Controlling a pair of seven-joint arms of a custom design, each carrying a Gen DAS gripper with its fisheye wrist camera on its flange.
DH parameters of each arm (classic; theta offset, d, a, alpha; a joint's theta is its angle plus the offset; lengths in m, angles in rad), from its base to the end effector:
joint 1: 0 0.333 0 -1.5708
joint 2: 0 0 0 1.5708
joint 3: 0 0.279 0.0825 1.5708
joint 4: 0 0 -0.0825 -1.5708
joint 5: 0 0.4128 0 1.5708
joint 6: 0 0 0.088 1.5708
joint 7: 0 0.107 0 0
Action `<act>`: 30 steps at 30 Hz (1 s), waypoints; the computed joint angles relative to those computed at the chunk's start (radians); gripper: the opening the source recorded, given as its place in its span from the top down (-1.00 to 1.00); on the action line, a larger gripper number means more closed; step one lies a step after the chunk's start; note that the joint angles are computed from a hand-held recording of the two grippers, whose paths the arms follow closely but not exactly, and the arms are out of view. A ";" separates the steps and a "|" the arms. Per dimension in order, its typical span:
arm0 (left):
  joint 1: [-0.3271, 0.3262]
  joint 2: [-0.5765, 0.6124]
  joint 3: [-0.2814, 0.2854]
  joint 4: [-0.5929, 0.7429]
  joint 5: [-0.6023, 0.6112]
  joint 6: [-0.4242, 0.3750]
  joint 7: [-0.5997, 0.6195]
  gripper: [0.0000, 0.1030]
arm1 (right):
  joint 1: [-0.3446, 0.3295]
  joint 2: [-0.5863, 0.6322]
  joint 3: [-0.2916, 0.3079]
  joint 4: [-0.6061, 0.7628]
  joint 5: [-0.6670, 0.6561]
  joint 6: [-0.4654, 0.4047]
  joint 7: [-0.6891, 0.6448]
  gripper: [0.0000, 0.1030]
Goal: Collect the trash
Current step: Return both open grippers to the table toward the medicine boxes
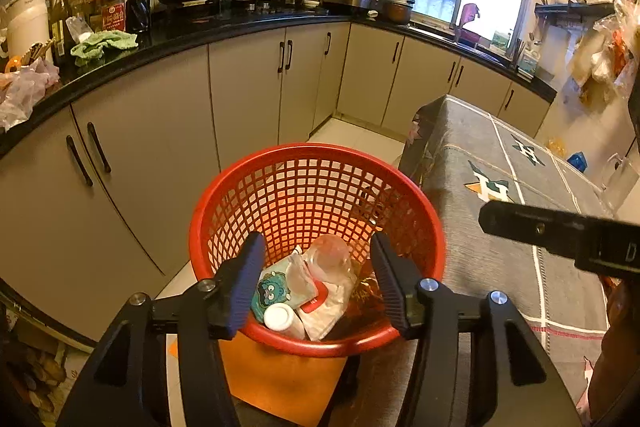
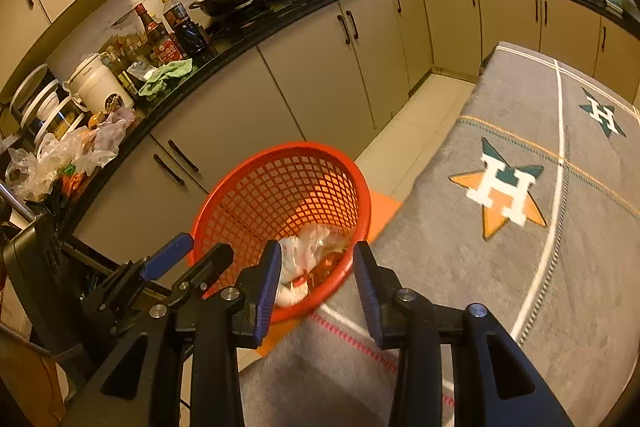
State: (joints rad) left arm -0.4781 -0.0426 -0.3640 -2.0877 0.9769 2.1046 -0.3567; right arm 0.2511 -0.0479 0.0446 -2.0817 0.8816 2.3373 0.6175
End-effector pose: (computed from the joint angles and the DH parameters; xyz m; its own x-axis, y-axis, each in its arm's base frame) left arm 0.4143 -0.4069 0.4161 0.4971 -0.8593 0.1206 -0.5218 -0.4071 -0.7497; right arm 0.5644 0.1851 0.4344 0.7001 -0.6287 -0.3387 -0.6738 -0.4246 -0.6047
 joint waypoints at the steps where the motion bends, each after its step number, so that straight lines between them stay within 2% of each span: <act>1: -0.003 0.004 -0.003 0.007 0.000 -0.005 0.002 -0.04 | -0.003 -0.010 -0.004 -0.011 0.004 -0.002 -0.006 0.20; 10: -0.048 0.093 -0.009 0.114 0.011 -0.055 0.041 -0.06 | -0.038 -0.061 -0.039 -0.078 0.016 -0.009 -0.027 0.19; 15: -0.083 0.158 0.001 0.189 0.024 -0.059 0.073 -0.08 | -0.065 -0.105 -0.055 -0.139 -0.013 0.065 -0.025 0.19; 19: -0.118 0.243 0.015 0.287 0.037 -0.053 0.131 -0.09 | -0.094 -0.132 -0.082 -0.175 -0.021 0.084 -0.037 0.19; 24: -0.169 0.344 0.044 0.413 0.040 -0.039 0.209 -0.10 | -0.149 -0.160 -0.129 -0.199 -0.017 0.092 -0.053 0.19; 30: -0.244 0.491 0.090 0.604 0.033 -0.018 0.329 -0.11 | -0.254 -0.160 -0.194 -0.195 -0.022 0.121 -0.035 0.20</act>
State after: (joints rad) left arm -0.7226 0.4483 -0.2745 -1.4838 1.0098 2.0864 -0.0276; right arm -0.0026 -0.2082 -0.1489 -2.2767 0.8592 2.4583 0.5829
